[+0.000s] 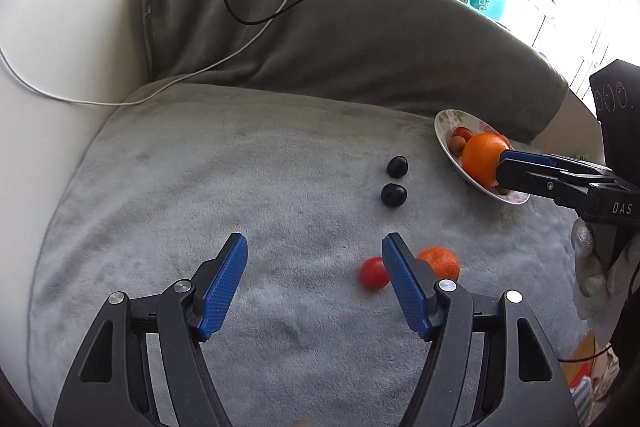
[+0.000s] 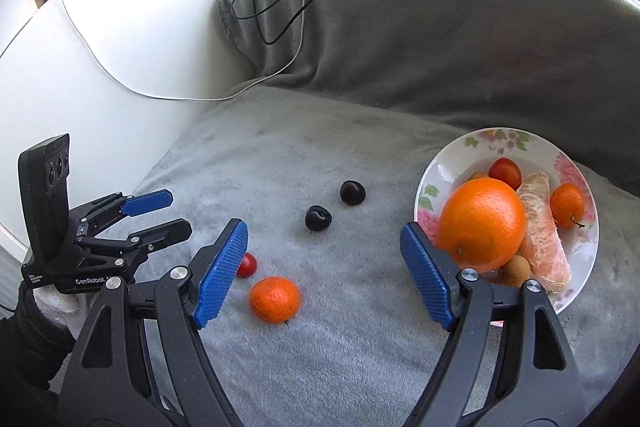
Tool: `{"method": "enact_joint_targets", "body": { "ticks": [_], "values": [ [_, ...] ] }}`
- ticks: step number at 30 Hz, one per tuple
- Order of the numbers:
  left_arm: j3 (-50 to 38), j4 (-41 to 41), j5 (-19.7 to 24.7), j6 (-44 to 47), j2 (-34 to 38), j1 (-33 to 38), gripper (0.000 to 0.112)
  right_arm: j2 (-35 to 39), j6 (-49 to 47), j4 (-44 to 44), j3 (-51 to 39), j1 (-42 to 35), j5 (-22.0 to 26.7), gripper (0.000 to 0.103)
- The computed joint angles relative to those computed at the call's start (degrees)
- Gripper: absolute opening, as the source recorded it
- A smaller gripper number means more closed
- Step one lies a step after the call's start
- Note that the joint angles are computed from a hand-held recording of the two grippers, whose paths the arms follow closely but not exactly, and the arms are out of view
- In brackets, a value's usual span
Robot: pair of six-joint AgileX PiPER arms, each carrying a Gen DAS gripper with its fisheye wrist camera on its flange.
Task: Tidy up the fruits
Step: 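Withdraw both open tools from the plate toward the remaining loose fruit, then close the right tool on a dark plum while the left tool grasps the red cherry tomato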
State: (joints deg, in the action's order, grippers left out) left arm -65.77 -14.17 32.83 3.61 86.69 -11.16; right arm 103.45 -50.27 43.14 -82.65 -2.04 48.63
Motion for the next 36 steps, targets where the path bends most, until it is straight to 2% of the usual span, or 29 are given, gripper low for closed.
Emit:
{"method": "enact_joint_targets", "body": {
  "ticks": [4, 8, 10, 14, 18, 21, 24, 30, 36],
  "values": [
    [1.61, -2.80, -0.30, 2.49, -0.89, -0.30, 0.070, 0.62, -0.36, 0.21, -0.02, 0.59, 0.77, 0.081],
    [2.41, -4.62, -0.20, 4.41, -1.04, -0.98, 0.061, 0.47, -1.81, 0.65, 1.49, 0.84, 1.61, 0.080],
    [2.35, -5.31, -0.22, 5.05, -0.68, -1.19, 0.059, 0.13, -1.76, -0.14, 2.48, 1.37, 1.16, 0.074],
    [2.06, -7.61, -0.14, 7.17, 0.16, -1.54, 0.052, 0.89, -0.94, -0.73, 2.24, 2.10, 1.28, 0.070],
    [2.12, -8.75, -0.36, 8.99, 0.91, -2.52, 0.044, 3.03, 1.29, -2.04, -0.24, 3.23, 1.75, 0.058],
    [2.50, -9.17, -0.46, 10.38, 1.14, -2.96, 0.040, 5.01, 4.35, -4.08, -2.78, 4.57, 1.27, 0.056],
    [2.49, -10.55, -0.19, 12.41, 1.59, -2.81, 0.038, 7.44, 7.22, -5.97, -5.89, 5.78, 1.75, 0.045],
    [1.58, -10.57, 0.20, 13.87, 3.53, -3.30, 0.035, 11.96, 11.46, -10.04, -10.98, 7.59, 1.03, 0.042],
    [1.09, -10.84, 0.03, 14.87, 4.47, -3.50, 0.032, 13.64, 12.58, -12.95, -12.37, 8.86, -0.31, 0.041]
  ]
}}
